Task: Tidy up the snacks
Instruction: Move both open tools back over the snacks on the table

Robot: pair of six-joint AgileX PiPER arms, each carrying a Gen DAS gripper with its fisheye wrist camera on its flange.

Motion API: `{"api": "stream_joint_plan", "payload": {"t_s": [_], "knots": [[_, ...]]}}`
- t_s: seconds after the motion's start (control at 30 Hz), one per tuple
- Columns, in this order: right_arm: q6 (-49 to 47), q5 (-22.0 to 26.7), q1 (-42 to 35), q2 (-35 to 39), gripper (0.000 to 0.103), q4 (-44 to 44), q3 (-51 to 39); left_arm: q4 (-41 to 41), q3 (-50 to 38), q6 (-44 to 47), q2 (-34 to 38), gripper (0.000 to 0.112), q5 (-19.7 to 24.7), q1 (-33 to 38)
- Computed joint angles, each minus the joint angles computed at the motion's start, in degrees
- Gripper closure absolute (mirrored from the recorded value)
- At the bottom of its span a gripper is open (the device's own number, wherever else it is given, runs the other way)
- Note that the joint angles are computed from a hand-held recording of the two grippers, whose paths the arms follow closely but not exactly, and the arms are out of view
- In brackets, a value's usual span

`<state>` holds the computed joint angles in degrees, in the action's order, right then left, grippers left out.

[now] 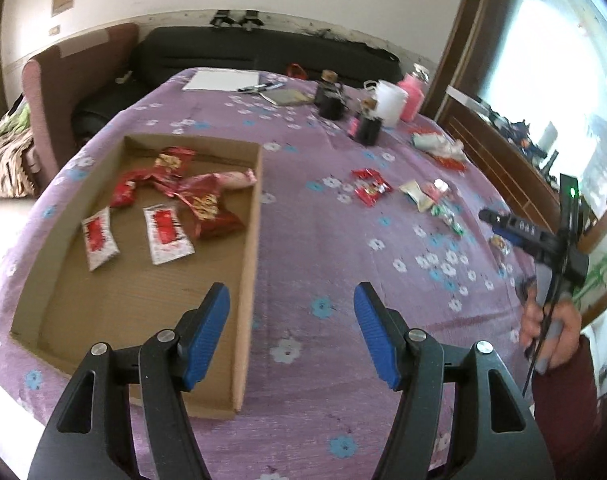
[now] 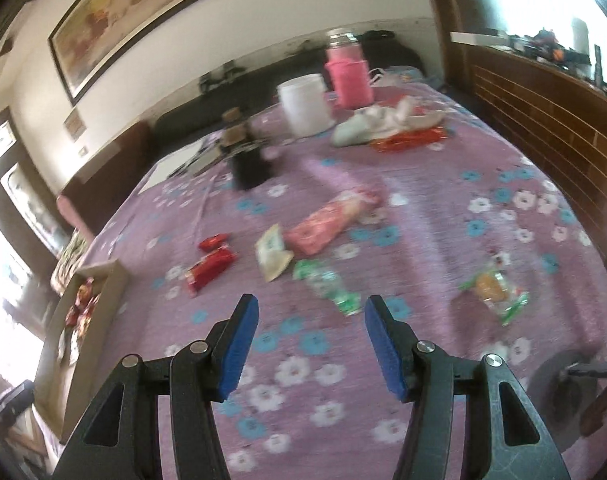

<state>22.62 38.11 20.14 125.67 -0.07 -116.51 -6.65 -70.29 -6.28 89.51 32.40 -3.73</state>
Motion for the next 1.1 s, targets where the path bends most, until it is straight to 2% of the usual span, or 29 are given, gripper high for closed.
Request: {"api": "stream_joint_plan", "payload": {"t_s": [0.13, 0.57, 0.7, 0.9, 1.1], "knots": [[-0.6, 0.7, -1.3, 2.2, 0.045, 1.3, -2.5, 4.2, -0.2, -3.1, 0.9, 0.048, -0.5, -2.2], [-2.5, 12.9, 1.1, 15.6, 0.045, 2.1, -25.6, 20.0, -5.2, -15.7, 6.7, 0.048, 1.7, -8.5], [-3.1, 13.2, 1.3, 15.9, 0.045, 2.8, -25.8, 21.4, -6.5, -16.8, 8.2, 0.048, 2.7, -9.3], [-3.2, 10.5, 1.8, 13.3, 0.045, 1.4, -20.6, 29.1, -6.4, -23.5, 8.4, 0.048, 4.2, -11.5], [-3.2, 8.3, 1.5, 10.8, 0.045, 1.6, -16.0, 33.4, -6.4, -27.0, 8.6, 0.048, 6.1, -12.8]]}}
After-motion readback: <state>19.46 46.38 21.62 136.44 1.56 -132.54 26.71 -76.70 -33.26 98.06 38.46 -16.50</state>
